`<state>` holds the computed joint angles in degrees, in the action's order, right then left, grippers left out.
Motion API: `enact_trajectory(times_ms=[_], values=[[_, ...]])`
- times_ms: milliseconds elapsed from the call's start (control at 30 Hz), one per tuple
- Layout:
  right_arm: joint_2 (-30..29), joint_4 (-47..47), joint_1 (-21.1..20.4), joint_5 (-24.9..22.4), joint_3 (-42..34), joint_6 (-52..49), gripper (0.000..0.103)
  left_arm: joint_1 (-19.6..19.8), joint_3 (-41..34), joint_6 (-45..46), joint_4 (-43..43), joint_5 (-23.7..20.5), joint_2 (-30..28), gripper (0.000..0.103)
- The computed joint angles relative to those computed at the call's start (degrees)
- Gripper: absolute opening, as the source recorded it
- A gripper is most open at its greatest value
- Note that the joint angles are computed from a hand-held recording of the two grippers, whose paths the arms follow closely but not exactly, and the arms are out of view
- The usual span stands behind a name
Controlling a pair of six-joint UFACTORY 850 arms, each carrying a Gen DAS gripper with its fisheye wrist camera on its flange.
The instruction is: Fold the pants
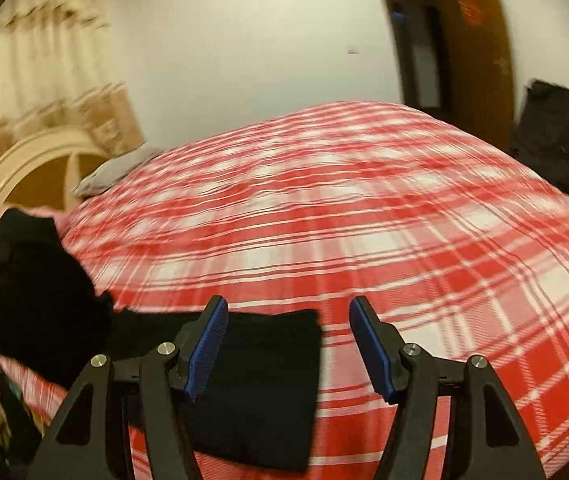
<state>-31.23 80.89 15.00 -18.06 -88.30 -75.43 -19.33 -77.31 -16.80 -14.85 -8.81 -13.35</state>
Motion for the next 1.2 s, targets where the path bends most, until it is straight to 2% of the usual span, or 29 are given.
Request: enact_trajectory(times_ms=[267, 533, 700, 800, 900, 967, 1067, 1133, 1200], values=[[-1.62, -5.05, -1.56, -0.19, -1.91, 7.4, 0.065, -2.81, -15.99, 3.5, -0.32, -9.61, -12.95, 0.021], [-3.64, -13.77, -1.73, -0.97, -3.8, 16.32, 0.065, -4.72, -33.06, -0.9, 5.29, -20.91, -27.08, 0.021], [-4.61, -17.13, -1.67, -1.3, -4.61, 19.89, 0.065, -5.59, -39.12, 0.74, 4.09, -25.23, -32.22, 0.022], [-4.99, -17.94, -1.6, -1.48, -4.87, 20.69, 0.065, -6.28, -39.97, 1.56, 3.3, -25.6, -32.9, 0.028], [-4.9, -17.59, -1.53, -1.7, -4.74, 20.43, 0.065, -7.2, -37.34, 1.62, 4.9, -23.01, -30.87, 0.044], [-4.88, -16.74, -1.61, -2.5, -4.73, 19.96, 0.065, -7.6, -35.27, 1.7, 6.44, -21.15, -29.23, 0.049], [-4.89, -14.0, -1.96, -5.16, -4.8, 18.43, 0.065, -8.04, -31.52, -2.07, 13.05, -18.93, -26.48, 0.053], [-4.95, -12.37, -2.32, -8.58, -5.1, 18.22, 0.065, -8.22, -27.74, -9.11, 21.52, -17.25, -24.09, 0.059], [-5.01, -11.22, -2.43, -11.38, -5.39, 17.49, 0.065, -8.14, -24.29, -15.78, 28.59, -15.67, -22.17, 0.061]])
